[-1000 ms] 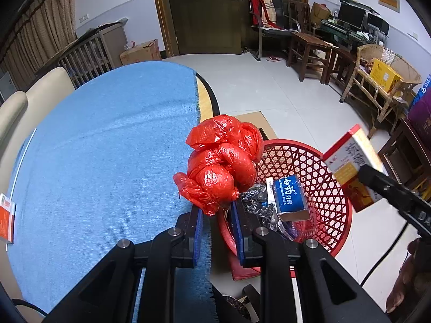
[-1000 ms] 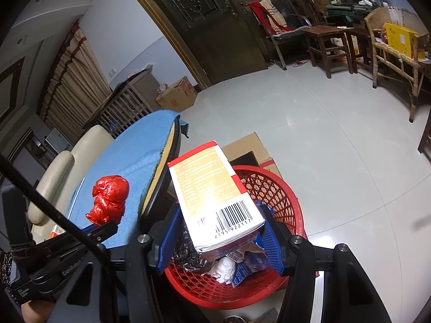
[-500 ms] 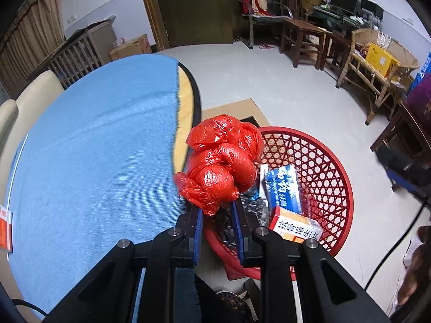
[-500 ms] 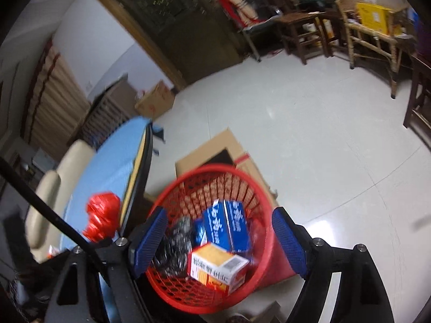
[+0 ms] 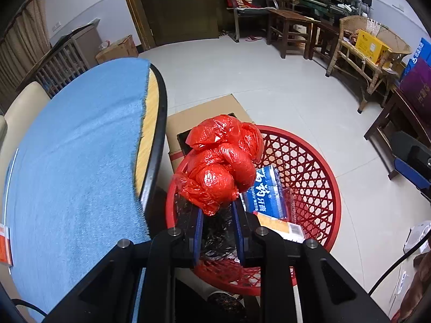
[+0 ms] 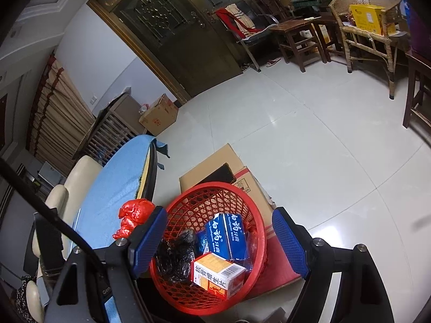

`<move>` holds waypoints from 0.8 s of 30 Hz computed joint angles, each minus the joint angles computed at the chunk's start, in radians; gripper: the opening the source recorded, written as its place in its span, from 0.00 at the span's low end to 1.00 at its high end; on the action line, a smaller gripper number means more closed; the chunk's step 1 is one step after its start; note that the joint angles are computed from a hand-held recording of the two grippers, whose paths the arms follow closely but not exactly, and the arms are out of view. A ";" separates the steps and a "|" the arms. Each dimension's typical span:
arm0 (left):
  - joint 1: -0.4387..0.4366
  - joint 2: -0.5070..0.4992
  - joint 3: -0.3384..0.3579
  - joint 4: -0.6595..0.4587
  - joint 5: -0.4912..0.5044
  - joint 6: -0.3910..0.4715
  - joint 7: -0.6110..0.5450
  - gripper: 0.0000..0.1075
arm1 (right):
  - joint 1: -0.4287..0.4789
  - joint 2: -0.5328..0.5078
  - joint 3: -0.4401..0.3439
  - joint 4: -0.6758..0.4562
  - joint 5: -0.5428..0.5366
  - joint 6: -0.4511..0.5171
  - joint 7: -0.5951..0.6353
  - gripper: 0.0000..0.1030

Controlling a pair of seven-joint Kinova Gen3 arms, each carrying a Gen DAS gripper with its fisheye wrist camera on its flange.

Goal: Collect trash
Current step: 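Open the left gripper to drop the red plastic bag into the basket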

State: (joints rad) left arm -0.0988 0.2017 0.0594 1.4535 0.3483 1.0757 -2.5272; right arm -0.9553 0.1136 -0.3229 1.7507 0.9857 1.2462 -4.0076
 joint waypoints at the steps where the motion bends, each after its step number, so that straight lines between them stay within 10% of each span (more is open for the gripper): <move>1: 0.001 0.005 0.001 -0.005 0.001 0.008 0.004 0.21 | -0.001 -0.003 0.000 0.003 0.003 0.001 -0.005 0.80; 5: 0.007 0.022 0.008 -0.024 0.001 0.034 0.013 0.25 | -0.006 -0.011 -0.007 0.004 0.016 0.024 -0.016 0.80; 7: 0.013 0.035 0.012 -0.039 -0.002 0.055 0.023 0.62 | -0.006 -0.012 -0.010 0.001 0.023 0.031 -0.017 0.80; 9: 0.021 0.022 0.014 -0.017 -0.004 0.022 0.025 0.72 | -0.010 -0.011 -0.014 -0.006 0.031 0.044 -0.012 0.80; 24: -0.091 -0.013 -0.024 -0.029 0.114 0.032 -0.090 0.72 | -0.053 0.044 0.002 -0.117 0.053 0.103 0.095 0.80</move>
